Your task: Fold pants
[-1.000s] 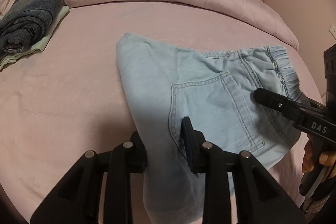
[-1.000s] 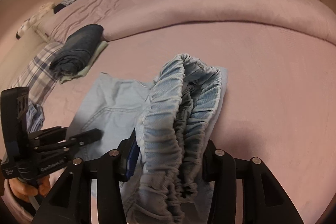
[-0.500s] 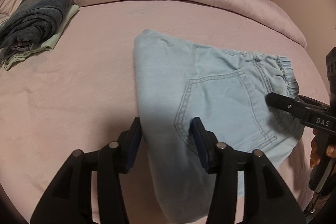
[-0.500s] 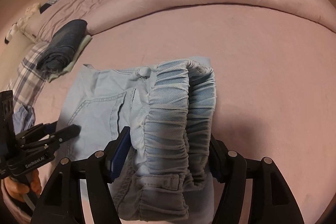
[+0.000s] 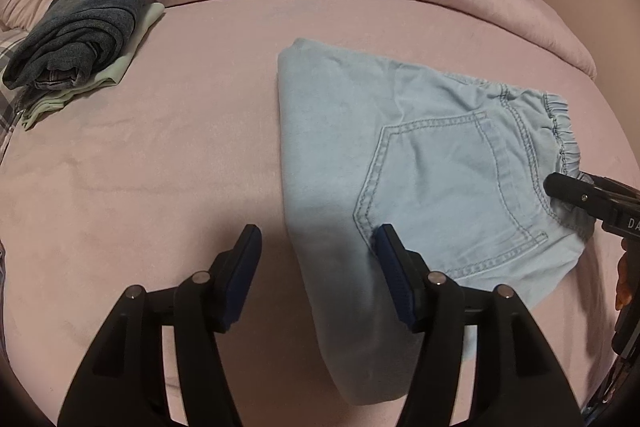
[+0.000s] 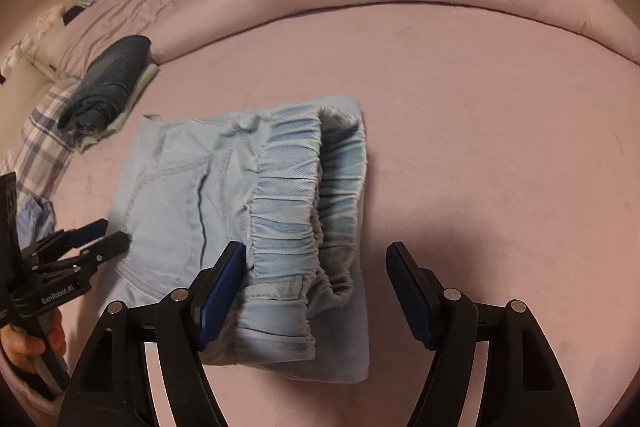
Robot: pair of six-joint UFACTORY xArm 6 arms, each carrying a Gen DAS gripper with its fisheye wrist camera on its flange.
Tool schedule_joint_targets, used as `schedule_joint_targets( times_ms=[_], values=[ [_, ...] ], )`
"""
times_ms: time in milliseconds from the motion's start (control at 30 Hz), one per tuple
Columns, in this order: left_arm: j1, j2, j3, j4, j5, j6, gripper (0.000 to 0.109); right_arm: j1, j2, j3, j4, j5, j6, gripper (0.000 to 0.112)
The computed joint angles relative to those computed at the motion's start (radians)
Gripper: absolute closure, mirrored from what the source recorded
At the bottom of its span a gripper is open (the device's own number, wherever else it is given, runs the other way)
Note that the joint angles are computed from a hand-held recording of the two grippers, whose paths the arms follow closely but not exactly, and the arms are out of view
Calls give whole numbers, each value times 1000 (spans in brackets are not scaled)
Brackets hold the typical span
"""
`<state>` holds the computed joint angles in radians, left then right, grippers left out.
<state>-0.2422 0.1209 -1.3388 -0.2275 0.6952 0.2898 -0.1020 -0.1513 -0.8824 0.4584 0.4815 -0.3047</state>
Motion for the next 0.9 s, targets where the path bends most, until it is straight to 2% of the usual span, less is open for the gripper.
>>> schedule_joint_targets(
  times_ms=[133,233,433,500,733,900],
  values=[
    [5,4,-12,2,10,-4,47,17,3,13,-142,-45,85,36],
    [4,-12,2,26,10,-23,47,19,-12,17,-179,-42,115,36],
    [14,-76,79,17,-1,5,47,23,-72,65,-80,-13,27,36],
    [14,-87,101,21,-16,13,47,26,-69,78,-99,-27,34,36],
    [14,-95,124,26,-48,2,47,17,-50,71,-31,-17,18,34],
    [5,-140,152,53,-58,-40,47,23,-86,88,-85,-23,76,34]
  ],
)
